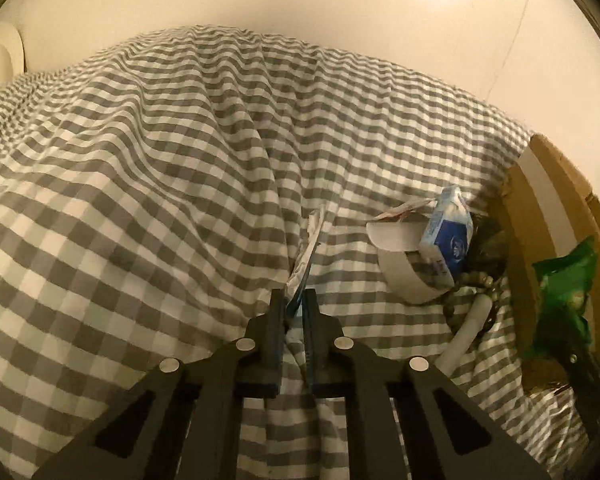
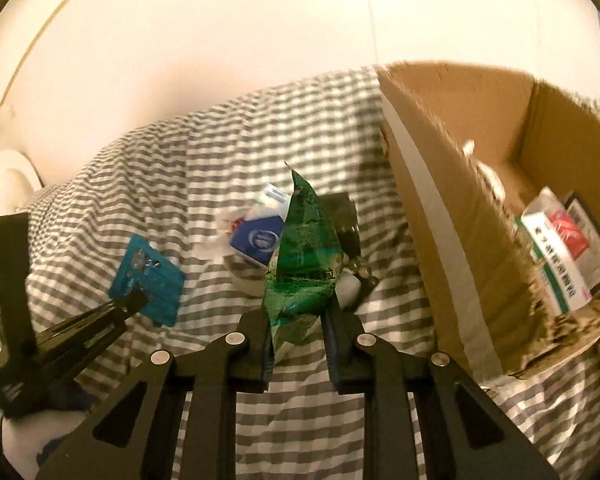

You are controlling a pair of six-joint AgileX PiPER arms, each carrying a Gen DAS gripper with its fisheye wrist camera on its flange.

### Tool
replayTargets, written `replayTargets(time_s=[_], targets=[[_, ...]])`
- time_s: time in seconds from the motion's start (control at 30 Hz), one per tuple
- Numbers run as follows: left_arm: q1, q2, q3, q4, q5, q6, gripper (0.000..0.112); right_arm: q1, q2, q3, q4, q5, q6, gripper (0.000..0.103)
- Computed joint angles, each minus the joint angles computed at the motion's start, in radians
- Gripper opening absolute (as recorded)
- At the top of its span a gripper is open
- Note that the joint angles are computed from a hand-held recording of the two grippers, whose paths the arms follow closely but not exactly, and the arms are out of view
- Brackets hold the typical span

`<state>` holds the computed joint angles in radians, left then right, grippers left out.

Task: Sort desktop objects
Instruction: 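Grasp the silver blister pack with the left tool while the right tool grasps the green packet, then carry the blister pack and green packet over the cardboard box and release both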

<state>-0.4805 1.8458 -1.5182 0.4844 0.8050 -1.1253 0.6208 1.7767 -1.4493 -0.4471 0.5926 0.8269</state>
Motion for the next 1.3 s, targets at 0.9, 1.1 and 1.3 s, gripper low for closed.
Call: replayTargets(time_s=[0.9, 1.1, 1.3], targets=[[-0.343, -0.093, -0.338, 0.372, 0.253, -0.066, 0.007, 0.111, -0.327, 0.022, -0.357, 0.212, 0.051, 0.019], [-0.414, -0.01, -0.529, 0.394, 0.312, 0.004, 0.007, 0.089, -0.403, 0.028, -0.351, 0.252, 0.009, 0.019], [-0.428, 0.132, -0.79, 0.342, 0.356, 0.14, 0.007, 0.037, -0.455, 0.043, -0.33, 0.243, -0.038, 0.019]])
